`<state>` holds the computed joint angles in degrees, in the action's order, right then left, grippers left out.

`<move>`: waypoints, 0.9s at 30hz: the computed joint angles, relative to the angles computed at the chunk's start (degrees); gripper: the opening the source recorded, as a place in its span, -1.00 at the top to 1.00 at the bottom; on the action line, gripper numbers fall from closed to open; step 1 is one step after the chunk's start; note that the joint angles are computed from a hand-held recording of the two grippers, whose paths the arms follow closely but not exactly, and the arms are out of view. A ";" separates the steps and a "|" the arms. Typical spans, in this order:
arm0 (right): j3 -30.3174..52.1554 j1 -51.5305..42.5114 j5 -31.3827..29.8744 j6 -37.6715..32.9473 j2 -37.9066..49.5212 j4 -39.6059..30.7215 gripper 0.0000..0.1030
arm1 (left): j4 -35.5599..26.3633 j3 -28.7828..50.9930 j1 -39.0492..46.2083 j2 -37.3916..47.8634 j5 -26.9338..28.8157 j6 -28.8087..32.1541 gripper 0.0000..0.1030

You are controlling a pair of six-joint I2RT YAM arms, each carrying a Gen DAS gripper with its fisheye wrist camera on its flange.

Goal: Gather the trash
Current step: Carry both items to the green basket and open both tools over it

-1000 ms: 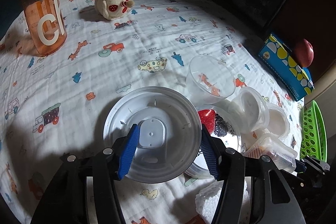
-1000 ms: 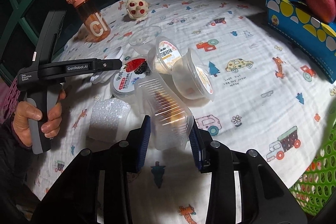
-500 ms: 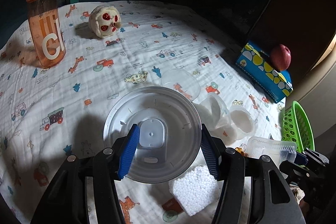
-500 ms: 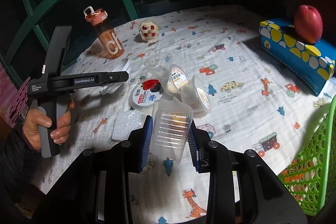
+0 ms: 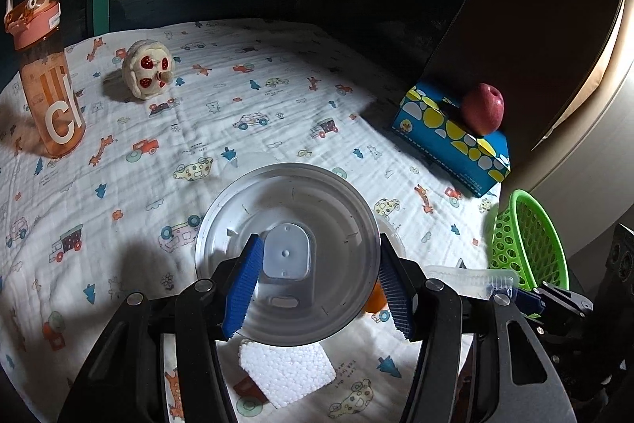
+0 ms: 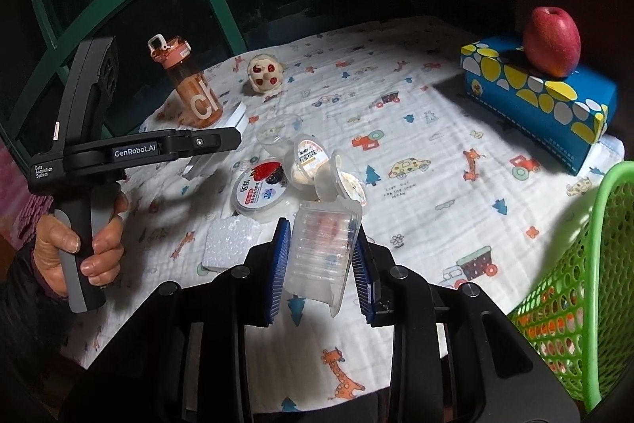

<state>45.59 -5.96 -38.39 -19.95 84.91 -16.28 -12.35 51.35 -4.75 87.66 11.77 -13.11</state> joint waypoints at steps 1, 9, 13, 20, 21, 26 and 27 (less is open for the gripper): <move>0.14 -0.32 -0.25 -0.11 -0.51 -0.24 0.41 | -0.26 0.38 -0.40 0.09 -0.07 0.00 -0.08; 3.66 -6.93 -2.19 -1.90 -1.58 -3.11 0.43 | -1.26 4.73 -6.41 2.37 -1.07 -1.21 -0.08; 5.39 -12.13 -2.90 -3.08 -0.27 -3.67 0.43 | -1.64 8.09 -10.66 4.50 -1.66 -2.28 -0.08; 10.89 -23.60 -3.53 -5.28 3.94 -4.43 0.43 | -3.35 16.77 -18.89 10.67 -2.45 -3.86 -0.08; 12.03 -25.22 -3.56 -5.76 4.93 -4.85 0.43 | -3.57 18.09 -20.03 11.63 -2.47 -4.04 -0.08; 16.94 -32.96 -3.39 -8.11 9.50 -6.32 0.43 | -5.98 26.90 -26.05 17.99 -2.65 -4.24 -0.08; 18.18 -34.34 -3.50 -8.71 10.74 -7.13 0.43 | -6.59 28.78 -27.13 19.32 -2.69 -4.23 -0.08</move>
<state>63.77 -40.30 -41.90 -28.67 95.65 -23.41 -18.95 80.14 -31.88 106.99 9.08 -17.34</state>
